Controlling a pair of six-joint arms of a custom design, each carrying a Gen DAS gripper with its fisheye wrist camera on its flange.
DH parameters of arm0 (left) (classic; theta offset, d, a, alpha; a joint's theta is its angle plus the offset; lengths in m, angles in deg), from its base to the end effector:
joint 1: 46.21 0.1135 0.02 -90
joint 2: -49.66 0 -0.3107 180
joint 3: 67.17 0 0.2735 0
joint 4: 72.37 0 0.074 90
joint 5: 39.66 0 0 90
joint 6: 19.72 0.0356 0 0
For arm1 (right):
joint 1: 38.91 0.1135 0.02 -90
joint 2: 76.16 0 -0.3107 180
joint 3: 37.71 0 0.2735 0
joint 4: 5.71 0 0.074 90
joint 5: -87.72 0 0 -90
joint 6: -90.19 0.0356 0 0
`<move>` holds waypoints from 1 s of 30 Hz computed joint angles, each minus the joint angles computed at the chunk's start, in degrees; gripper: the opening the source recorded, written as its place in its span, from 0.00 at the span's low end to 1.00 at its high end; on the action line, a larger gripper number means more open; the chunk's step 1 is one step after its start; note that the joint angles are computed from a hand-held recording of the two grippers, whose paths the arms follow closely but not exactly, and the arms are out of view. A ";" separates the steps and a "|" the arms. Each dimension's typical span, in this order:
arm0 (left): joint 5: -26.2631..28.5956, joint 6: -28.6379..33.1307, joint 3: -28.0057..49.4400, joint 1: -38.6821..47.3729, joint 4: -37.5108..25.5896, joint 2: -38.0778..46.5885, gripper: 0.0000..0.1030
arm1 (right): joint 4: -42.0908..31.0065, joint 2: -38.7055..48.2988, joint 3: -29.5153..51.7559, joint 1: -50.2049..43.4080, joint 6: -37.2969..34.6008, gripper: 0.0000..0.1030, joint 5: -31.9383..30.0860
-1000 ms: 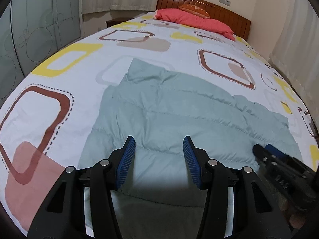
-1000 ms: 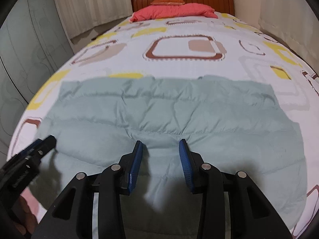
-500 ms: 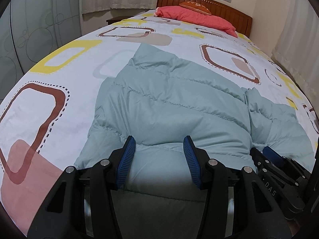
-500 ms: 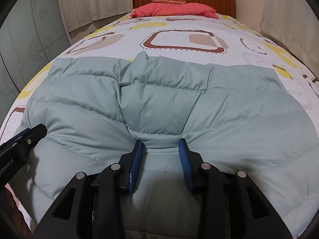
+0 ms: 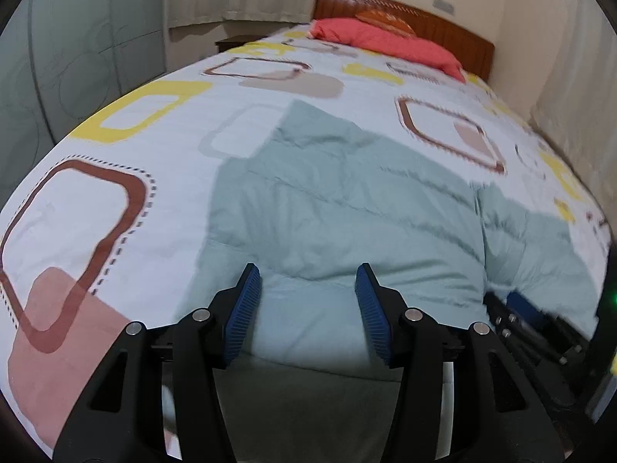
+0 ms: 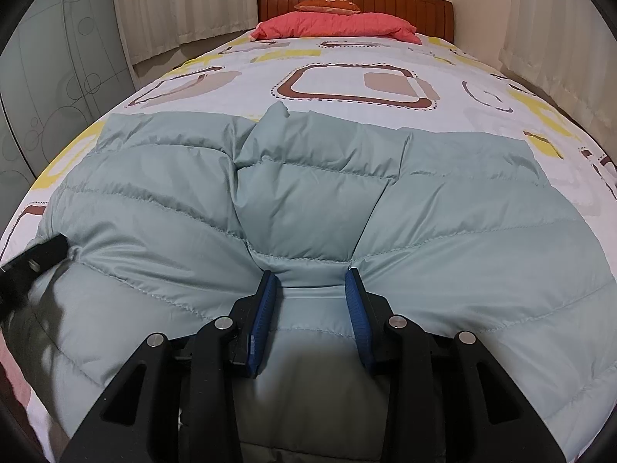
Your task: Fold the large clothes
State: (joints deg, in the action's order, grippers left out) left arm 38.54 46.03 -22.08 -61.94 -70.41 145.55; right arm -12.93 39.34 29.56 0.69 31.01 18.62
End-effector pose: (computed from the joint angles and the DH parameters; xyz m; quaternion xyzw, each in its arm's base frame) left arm 0.2873 -0.0733 0.1287 -0.1052 0.9260 -0.0291 0.3615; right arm 0.3138 0.2431 0.1016 -0.0182 0.9404 0.0269 0.3385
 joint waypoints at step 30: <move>32.95 -9.23 -2.79 16.66 17.04 8.76 0.25 | -1.59 -1.03 0.50 1.17 0.25 0.37 2.25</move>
